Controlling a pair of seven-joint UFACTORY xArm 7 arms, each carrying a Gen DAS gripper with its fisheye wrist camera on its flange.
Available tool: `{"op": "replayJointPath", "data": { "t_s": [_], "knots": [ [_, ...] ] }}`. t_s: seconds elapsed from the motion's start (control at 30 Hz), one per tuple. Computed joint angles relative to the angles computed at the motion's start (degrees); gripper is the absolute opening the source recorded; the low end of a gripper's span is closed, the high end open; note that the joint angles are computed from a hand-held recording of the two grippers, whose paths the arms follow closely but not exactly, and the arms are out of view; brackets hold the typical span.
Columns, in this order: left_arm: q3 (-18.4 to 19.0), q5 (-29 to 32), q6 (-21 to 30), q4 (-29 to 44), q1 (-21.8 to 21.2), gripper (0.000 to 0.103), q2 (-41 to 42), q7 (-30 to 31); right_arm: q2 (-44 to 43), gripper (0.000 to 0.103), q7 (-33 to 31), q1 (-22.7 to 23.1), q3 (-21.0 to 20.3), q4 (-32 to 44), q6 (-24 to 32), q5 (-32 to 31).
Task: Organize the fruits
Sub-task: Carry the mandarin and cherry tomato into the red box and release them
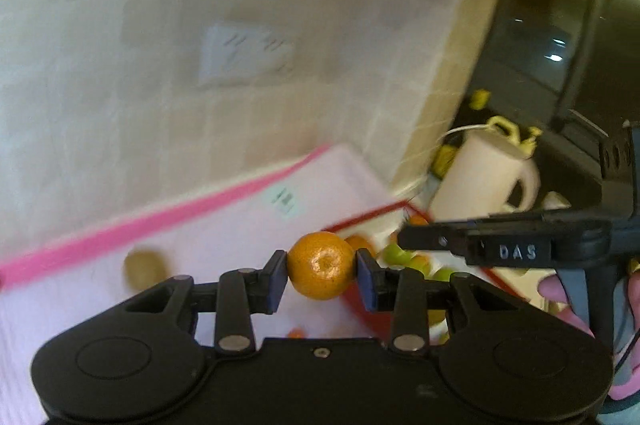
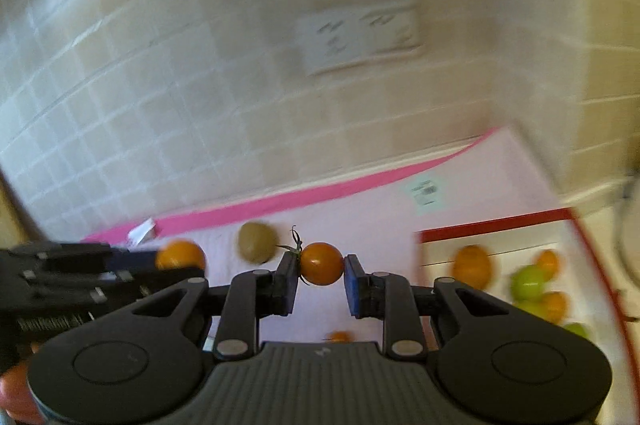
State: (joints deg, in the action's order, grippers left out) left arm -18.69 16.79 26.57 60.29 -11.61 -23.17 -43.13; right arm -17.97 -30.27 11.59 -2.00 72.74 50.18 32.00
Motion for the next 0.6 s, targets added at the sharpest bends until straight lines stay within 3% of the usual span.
{"op": "replayJointPath", "data": {
  "t_s": [0.2, 0.4, 0.6],
  "knots": [
    [-2.75, 6.08, -1.39, 14.81, -1.61, 0.044, 14.51, 0.03, -0.91, 0.027, 1.27, -5.4, -3.59, 1.2, -1.33, -4.68],
    [-1.36, 9.79, 4.44, 33.34, -8.76, 0.044, 31.07, 1.66, 2.29, 0.027, 3.38, -10.1, -5.57, 2.41, -0.29, -7.8],
    [1.08, 2.15, 10.67, 46.51, -12.63, 0.044, 43.64, 4.0, 5.33, 0.027, 4.94, -13.06, -4.92, 0.69, 3.17, -10.05]
  ]
}}
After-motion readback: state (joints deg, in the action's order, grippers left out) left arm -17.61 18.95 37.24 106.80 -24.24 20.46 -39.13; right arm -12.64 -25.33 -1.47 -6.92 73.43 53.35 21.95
